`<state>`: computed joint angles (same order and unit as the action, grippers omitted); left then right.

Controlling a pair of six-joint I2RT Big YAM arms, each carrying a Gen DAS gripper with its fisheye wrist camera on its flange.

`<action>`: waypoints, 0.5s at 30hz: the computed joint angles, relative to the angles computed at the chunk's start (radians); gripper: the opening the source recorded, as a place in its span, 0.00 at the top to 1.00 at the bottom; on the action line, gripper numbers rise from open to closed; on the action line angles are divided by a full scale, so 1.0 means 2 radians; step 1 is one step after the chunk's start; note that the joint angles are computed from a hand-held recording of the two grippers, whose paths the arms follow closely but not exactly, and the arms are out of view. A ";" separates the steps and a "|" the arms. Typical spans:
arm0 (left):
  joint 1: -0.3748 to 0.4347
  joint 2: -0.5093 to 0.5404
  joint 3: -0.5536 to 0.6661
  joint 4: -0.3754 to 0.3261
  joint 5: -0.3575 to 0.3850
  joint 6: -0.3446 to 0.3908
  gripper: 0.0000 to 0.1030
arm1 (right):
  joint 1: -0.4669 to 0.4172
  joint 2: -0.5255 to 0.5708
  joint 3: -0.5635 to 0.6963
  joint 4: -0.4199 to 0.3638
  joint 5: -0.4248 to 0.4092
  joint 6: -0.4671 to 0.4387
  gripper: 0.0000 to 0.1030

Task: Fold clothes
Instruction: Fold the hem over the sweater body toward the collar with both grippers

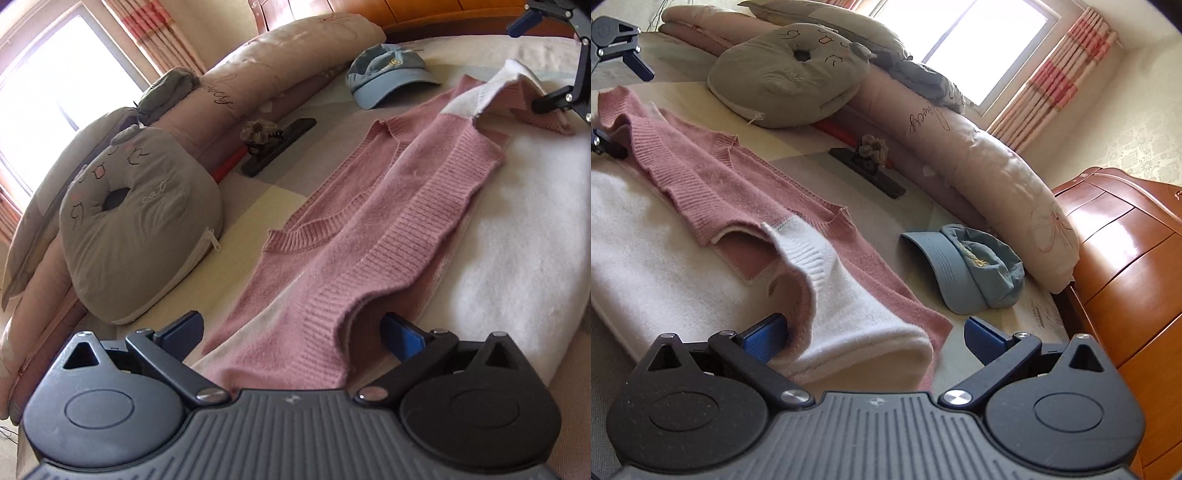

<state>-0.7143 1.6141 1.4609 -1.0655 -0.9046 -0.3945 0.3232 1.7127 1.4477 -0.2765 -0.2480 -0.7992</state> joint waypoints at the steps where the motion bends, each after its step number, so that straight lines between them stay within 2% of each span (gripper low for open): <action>1: 0.005 0.002 0.004 0.003 -0.001 0.008 0.01 | 0.003 0.006 0.009 0.003 0.007 -0.001 0.00; 3: 0.015 0.006 0.012 0.008 -0.004 0.024 0.01 | 0.007 0.020 0.032 0.005 0.020 -0.001 0.00; 7: 0.041 0.016 0.033 0.021 -0.001 0.048 0.01 | 0.011 0.070 0.120 -0.043 0.027 0.015 0.00; 10: 0.060 0.026 0.048 0.022 0.003 0.046 0.01 | 0.011 0.115 0.206 -0.104 0.021 0.029 0.00; 13: 0.075 0.032 0.060 0.020 0.012 0.045 0.01 | 0.012 0.164 0.302 -0.181 0.018 0.046 0.00; 15: 0.081 0.034 0.064 0.021 0.016 0.048 0.01 | 0.013 0.184 0.343 -0.208 0.016 0.050 0.00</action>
